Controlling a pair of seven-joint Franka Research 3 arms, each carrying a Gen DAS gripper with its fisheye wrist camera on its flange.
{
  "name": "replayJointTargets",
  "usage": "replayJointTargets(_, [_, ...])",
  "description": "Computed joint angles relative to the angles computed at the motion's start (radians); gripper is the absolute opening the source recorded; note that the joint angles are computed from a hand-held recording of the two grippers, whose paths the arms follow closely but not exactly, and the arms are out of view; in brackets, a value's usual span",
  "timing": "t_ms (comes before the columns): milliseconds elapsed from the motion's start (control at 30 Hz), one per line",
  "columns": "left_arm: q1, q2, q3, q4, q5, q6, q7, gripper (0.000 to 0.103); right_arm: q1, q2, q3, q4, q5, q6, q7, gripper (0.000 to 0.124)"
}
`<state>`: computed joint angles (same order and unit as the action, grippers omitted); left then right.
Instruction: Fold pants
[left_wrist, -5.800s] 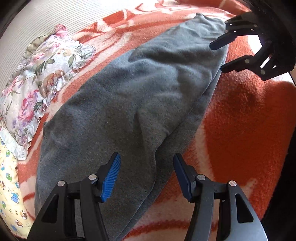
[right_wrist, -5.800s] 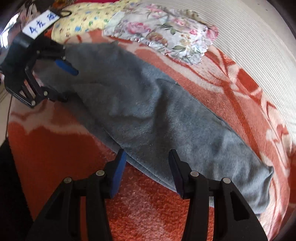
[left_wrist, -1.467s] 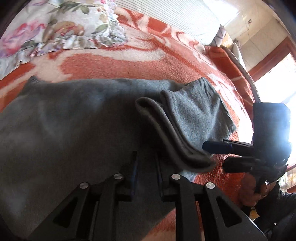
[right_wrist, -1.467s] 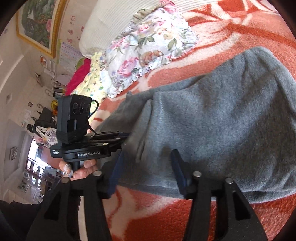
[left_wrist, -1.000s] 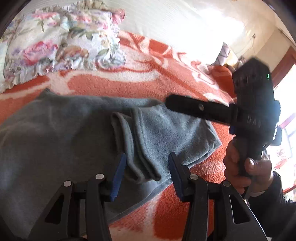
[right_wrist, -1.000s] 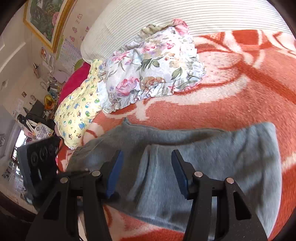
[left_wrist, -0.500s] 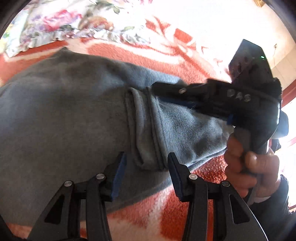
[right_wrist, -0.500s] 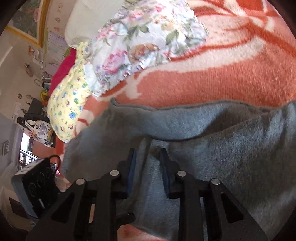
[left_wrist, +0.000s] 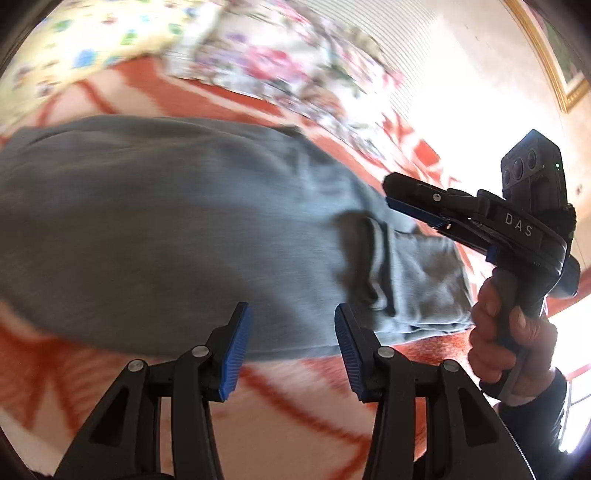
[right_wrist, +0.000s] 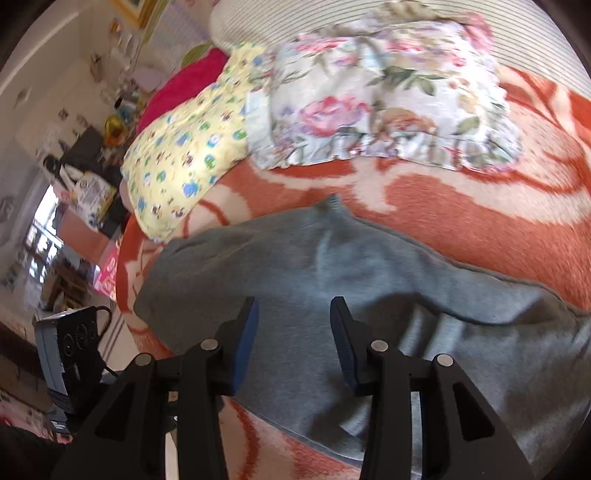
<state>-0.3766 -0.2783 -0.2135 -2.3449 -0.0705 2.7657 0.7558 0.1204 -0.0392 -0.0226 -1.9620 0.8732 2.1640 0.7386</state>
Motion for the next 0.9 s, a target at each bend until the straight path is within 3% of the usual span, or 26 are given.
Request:
replayJointTargets(333, [0.115,-0.316,-0.053,-0.276,0.105,-0.066,-0.408,0.051,0.101,0.064,0.080,0.086,-0.103,-0.002,-0.001,0.052])
replayJointTargets(500, [0.142,-0.430,-0.034,-0.403,0.084,-0.023,-0.631,0.055,0.155,0.158,0.121,0.212,-0.169,-0.018,0.022,0.055])
replayJointTargets(667, [0.149,-0.430,0.004,-0.425,0.115,-0.012,-0.679,0.055,0.203,0.271,0.156,0.370,-0.254,-0.020,0.022,0.061])
replayJointTargets(900, [0.151,-0.355,0.038,-0.427,0.086,0.070,-0.720,0.059,0.261,0.505,0.181,0.716,-0.402,-0.174,0.073,0.067])
